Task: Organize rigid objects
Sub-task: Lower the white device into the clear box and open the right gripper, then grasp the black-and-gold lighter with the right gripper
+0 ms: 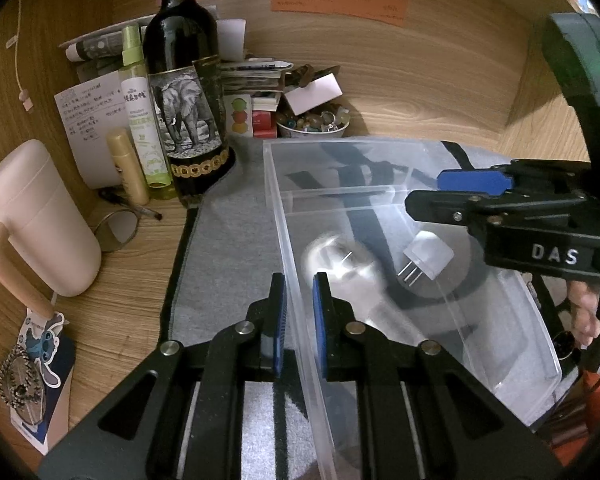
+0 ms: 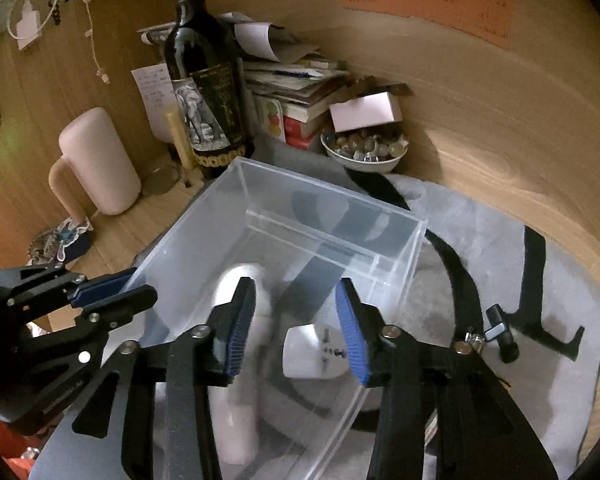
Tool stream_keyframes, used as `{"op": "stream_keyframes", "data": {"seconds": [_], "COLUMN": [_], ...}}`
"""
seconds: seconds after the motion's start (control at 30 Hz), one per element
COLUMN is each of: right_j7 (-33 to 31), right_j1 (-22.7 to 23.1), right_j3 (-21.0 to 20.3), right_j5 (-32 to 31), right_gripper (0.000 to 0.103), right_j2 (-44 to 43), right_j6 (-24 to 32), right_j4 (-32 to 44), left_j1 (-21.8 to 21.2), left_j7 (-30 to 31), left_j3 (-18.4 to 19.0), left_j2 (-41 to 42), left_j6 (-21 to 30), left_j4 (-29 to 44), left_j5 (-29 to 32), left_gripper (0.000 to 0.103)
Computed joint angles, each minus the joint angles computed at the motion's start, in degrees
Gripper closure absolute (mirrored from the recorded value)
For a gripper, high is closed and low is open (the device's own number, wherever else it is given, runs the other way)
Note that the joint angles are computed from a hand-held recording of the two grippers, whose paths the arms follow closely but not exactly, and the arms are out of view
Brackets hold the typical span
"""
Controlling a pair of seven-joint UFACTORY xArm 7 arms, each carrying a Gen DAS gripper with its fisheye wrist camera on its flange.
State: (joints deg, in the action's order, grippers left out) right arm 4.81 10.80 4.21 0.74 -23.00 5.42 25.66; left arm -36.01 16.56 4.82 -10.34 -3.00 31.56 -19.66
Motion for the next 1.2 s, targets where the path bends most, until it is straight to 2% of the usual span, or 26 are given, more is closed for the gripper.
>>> {"op": "stream_keyframes", "data": {"seconds": [0.07, 0.13, 0.17, 0.37, 0.43, 0.6, 0.73, 0.93, 1.2], "right_j7": [1.03, 0.95, 1.17, 4.72, 5.73, 7.87, 9.56, 11.76, 12.23], "right_j1": [-1.40, -0.81, -1.10, -6.95, -8.78, -13.01, -15.75, -20.56, -23.46], "right_j3": [1.40, 0.85, 1.11, 5.68, 6.47, 6.33, 4.67, 4.05, 1.34], "right_j5": [-0.90, -0.82, -1.03, -4.42, -5.17, -5.99, -5.77, -6.91, -7.49], "right_gripper": [0.056, 0.053, 0.050, 0.027, 0.023, 0.023, 0.022, 0.022, 0.022], "right_j2": [-0.73, -1.49, -2.16, -7.95, -10.61, -16.58, -19.23, -18.95, -17.51], "right_j6": [-0.60, -0.99, -1.23, -3.73, -3.85, -2.47, 0.08, 3.54, 4.65], "right_j4": [-0.64, -1.25, -1.71, -5.24, -6.58, -9.80, -12.22, -15.07, -17.84], "left_j1": [0.62, -0.58, 0.58, -0.32, -0.55, -1.44, -1.37, -2.21, -1.52], "left_j7": [-0.52, 0.32, -0.29, 0.77, 1.04, 2.06, 2.26, 3.37, 4.92], "left_j3": [-0.54, 0.75, -0.40, 0.59, 0.70, 1.57, 1.44, 2.30, 1.38], "left_j2": [-0.14, -0.25, -0.27, -0.25, -0.23, -0.13, -0.12, -0.08, 0.58], "left_j6": [0.14, 0.28, 0.39, 0.45, 0.40, 0.22, 0.24, 0.33, 0.78], "left_j4": [0.00, -0.03, -0.02, 0.04, 0.02, 0.01, 0.02, -0.01, 0.43], "left_j5": [0.42, -0.26, 0.30, -0.69, -0.99, -1.90, -2.17, -2.87, -4.64], "left_gripper": [0.090, 0.090, 0.090, 0.090, 0.090, 0.090, 0.090, 0.090, 0.090]}}
